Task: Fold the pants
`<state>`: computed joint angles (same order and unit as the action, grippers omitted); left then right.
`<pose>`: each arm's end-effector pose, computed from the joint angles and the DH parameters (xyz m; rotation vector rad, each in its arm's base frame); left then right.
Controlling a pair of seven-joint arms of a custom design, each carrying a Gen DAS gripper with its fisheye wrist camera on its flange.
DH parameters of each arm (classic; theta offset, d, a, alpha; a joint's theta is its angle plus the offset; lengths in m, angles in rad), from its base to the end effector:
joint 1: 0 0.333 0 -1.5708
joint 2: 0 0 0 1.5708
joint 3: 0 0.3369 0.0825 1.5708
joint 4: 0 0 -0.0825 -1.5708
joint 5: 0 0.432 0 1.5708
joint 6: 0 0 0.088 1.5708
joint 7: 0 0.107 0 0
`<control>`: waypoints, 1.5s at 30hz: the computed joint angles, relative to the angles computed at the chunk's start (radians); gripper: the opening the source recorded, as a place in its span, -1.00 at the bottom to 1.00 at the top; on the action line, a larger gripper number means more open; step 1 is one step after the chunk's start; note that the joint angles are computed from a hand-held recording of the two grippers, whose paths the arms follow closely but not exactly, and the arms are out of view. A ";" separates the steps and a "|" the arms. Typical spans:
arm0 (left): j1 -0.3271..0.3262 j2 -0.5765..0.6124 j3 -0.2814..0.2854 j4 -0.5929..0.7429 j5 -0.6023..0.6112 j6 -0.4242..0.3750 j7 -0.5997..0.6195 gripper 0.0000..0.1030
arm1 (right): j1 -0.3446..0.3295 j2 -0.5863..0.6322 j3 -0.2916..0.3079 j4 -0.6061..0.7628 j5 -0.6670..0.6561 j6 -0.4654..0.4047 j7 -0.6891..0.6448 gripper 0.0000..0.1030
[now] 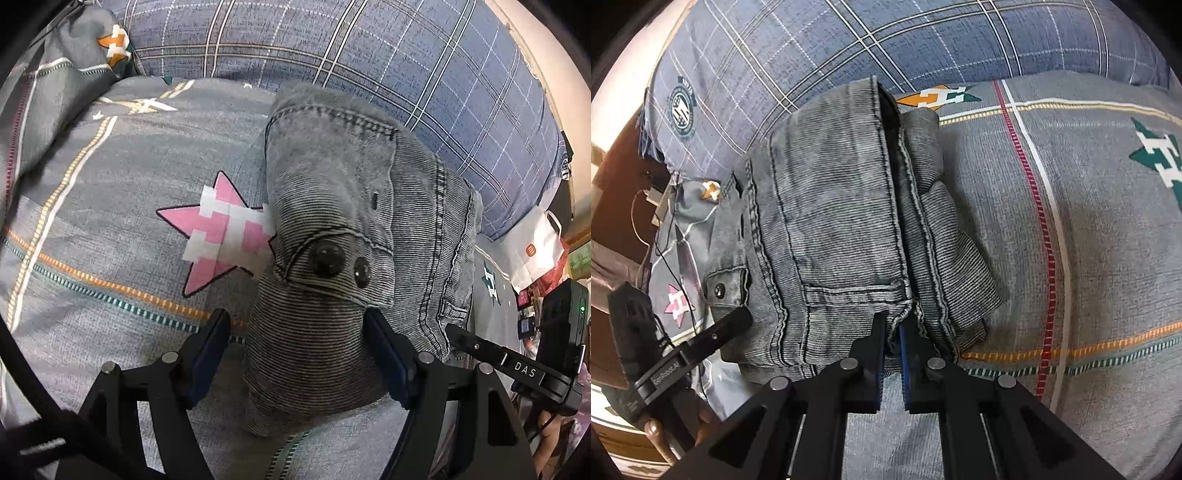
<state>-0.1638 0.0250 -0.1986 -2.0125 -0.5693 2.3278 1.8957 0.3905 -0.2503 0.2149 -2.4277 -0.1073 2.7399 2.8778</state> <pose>0.5860 -0.2314 0.4725 1.6593 -2.3720 0.7848 0.4322 0.3078 0.4543 -1.1945 2.2814 -0.0340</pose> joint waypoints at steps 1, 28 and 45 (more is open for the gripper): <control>-0.002 -0.016 -0.001 -0.010 0.015 0.019 0.005 0.47 | -0.002 -0.007 0.001 -0.005 -0.011 0.012 -0.006 -0.83; 0.070 0.337 -0.070 0.430 -0.021 -0.152 -0.108 0.47 | -0.104 0.094 -0.070 0.101 0.066 0.144 -0.282 0.50; 0.086 0.269 -0.115 0.358 -0.185 0.005 0.105 -0.49 | -0.111 0.101 -0.050 0.133 -0.083 0.038 -0.106 -0.66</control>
<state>-0.0779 0.2937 -0.3136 -1.6544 -0.7546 2.3331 2.0011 0.2797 -0.1488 0.1650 -2.2946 -0.1898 2.7777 2.7723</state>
